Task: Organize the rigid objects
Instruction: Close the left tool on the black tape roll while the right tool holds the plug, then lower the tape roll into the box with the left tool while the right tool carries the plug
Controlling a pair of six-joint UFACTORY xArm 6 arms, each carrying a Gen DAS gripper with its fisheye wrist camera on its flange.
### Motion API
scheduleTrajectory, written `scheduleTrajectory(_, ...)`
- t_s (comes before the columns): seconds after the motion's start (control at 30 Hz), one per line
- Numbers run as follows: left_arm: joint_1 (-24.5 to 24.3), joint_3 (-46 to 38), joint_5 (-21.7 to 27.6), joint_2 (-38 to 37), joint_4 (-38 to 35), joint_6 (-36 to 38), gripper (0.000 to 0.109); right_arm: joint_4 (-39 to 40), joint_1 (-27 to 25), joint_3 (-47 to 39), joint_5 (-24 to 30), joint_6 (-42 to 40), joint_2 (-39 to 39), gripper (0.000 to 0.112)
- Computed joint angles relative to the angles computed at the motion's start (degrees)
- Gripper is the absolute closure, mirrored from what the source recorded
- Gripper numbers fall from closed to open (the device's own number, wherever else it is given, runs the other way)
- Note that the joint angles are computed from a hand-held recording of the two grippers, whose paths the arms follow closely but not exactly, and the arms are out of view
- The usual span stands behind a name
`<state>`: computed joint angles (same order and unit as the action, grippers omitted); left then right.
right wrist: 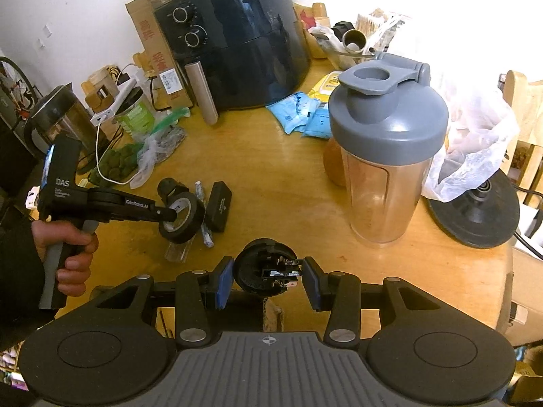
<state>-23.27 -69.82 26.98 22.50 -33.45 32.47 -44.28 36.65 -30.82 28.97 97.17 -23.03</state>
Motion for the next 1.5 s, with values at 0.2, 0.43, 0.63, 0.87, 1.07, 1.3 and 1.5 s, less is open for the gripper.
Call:
scheduleTrajectory(0.2,-0.23,3.58,-1.74,-3.99,-0.99,0.59,0.093,-0.79,-0.16,0.17,-1.54,-0.38,0.08,0.066)
scheduleTrajectory(0.43,-0.69,8.52,-4.28,-9.30,-0.55,0.45,0.093,-0.61,-0.08,-0.35,-2.95,-2.14,0.80,0.066)
scheduleTrajectory(0.63,-0.74,12.43,-6.58,-13.53,5.62,-5.76,0.093,-1.17,0.71,-0.54,-3.18,-2.24,0.76,0.066)
scheduleTrajectory(0.87,-0.77,17.50,-8.88,-18.91,9.76,-9.56,0.093,-1.35,1.91,-0.16,-3.17,-2.04,0.04,0.066)
scheduleTrajectory(1.07,-0.49,21.56,-9.48,-23.39,10.64,-10.38,0.093,-1.17,2.75,-0.30,-3.05,-2.39,0.08,0.066)
scheduleTrajectory(1.3,0.06,25.95,-9.31,-28.16,10.04,-9.99,0.093,-1.69,3.31,-0.50,-4.31,-2.04,0.72,0.066)
scheduleTrajectory(1.5,0.63,29.84,-8.34,-32.22,8.79,-9.09,0.093,-1.50,3.59,-0.47,-5.60,-2.59,1.20,0.066)
